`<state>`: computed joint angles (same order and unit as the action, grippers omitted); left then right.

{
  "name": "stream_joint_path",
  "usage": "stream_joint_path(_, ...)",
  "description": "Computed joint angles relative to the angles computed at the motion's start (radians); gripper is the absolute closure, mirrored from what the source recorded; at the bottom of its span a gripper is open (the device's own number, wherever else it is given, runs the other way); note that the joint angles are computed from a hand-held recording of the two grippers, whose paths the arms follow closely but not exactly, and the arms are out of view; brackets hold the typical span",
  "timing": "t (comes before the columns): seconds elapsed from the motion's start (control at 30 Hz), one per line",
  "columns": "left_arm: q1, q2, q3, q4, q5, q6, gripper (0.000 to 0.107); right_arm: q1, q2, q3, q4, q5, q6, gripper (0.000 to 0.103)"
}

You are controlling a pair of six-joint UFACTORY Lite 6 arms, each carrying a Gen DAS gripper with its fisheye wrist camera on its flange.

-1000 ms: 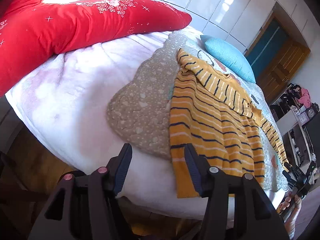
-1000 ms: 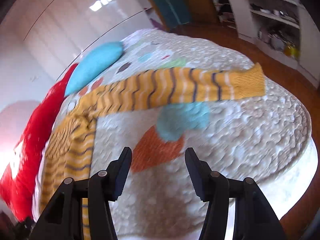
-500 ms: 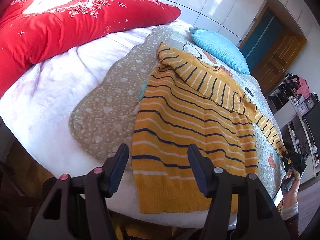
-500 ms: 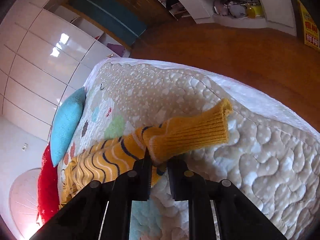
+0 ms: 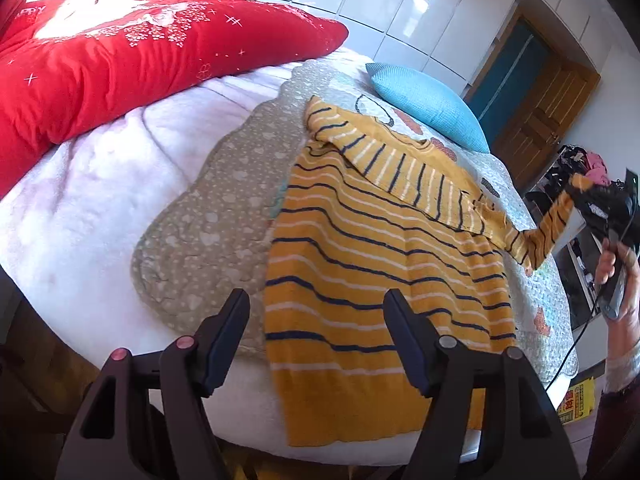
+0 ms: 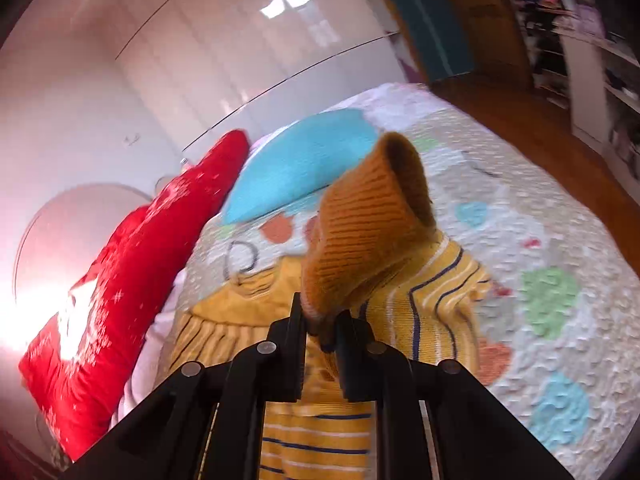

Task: Fold small clothes
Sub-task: 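Lift the sleeve and fold it across the body, open right tool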

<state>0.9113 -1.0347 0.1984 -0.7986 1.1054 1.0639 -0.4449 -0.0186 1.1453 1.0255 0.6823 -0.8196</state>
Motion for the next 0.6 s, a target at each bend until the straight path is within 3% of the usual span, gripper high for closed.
stream_joint_path(0.1,0.218,0.106,0.022,-0.019,0.047,0.216,0.038,0.314,0.134,0.102,-0.089,-0.111,0.128,0.089)
stream_joint_path(0.17,0.347,0.186,0.039,-0.03,0.059,0.349,0.038,0.519,0.273,0.193,-0.268,-0.255,0.337,0.089)
stream_joint_path(0.23,0.44,0.269,0.057,-0.04,0.05,0.452,0.037,0.652,0.439,0.309,-0.454,-0.309,0.528,0.089)
stream_joint_path(0.43,0.554,0.548,0.133,-0.066,-0.05,0.629,0.037,0.851,0.846,0.664,-0.827,-0.242,0.87,0.084)
stream_joint_path(0.5,0.564,0.605,0.153,-0.077,-0.074,0.649,0.036,0.908,0.924,0.759,-0.985,-0.214,0.995,0.069)
stream_joint_path(0.6,0.571,0.655,0.17,-0.091,-0.094,0.662,0.036,0.982,1.008,0.876,-1.17,-0.172,1.139,0.057)
